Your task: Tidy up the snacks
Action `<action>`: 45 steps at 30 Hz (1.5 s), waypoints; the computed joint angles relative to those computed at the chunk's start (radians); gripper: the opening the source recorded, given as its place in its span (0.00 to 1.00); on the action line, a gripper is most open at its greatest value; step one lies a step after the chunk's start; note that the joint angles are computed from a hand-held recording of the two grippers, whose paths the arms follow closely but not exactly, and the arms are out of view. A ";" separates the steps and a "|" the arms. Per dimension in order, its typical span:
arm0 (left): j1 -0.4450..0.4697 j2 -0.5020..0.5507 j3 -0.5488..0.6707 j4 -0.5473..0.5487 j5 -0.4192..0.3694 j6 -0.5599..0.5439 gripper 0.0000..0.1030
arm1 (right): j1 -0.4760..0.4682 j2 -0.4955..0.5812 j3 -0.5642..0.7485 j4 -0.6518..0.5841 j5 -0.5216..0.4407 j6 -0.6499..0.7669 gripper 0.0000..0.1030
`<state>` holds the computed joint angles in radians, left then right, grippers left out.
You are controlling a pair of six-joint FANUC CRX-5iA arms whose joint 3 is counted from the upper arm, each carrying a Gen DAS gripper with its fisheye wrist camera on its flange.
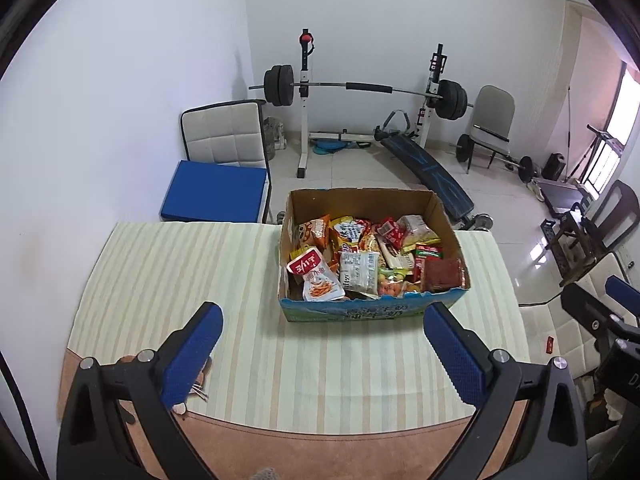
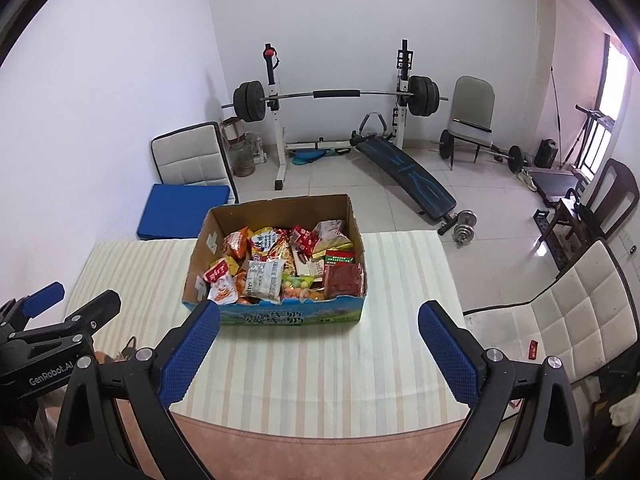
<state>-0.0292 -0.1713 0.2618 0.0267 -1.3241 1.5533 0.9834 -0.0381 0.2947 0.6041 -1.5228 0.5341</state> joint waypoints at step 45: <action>-0.017 0.048 0.035 -0.024 0.016 0.007 1.00 | -0.058 0.026 -0.035 -0.015 0.071 0.034 0.99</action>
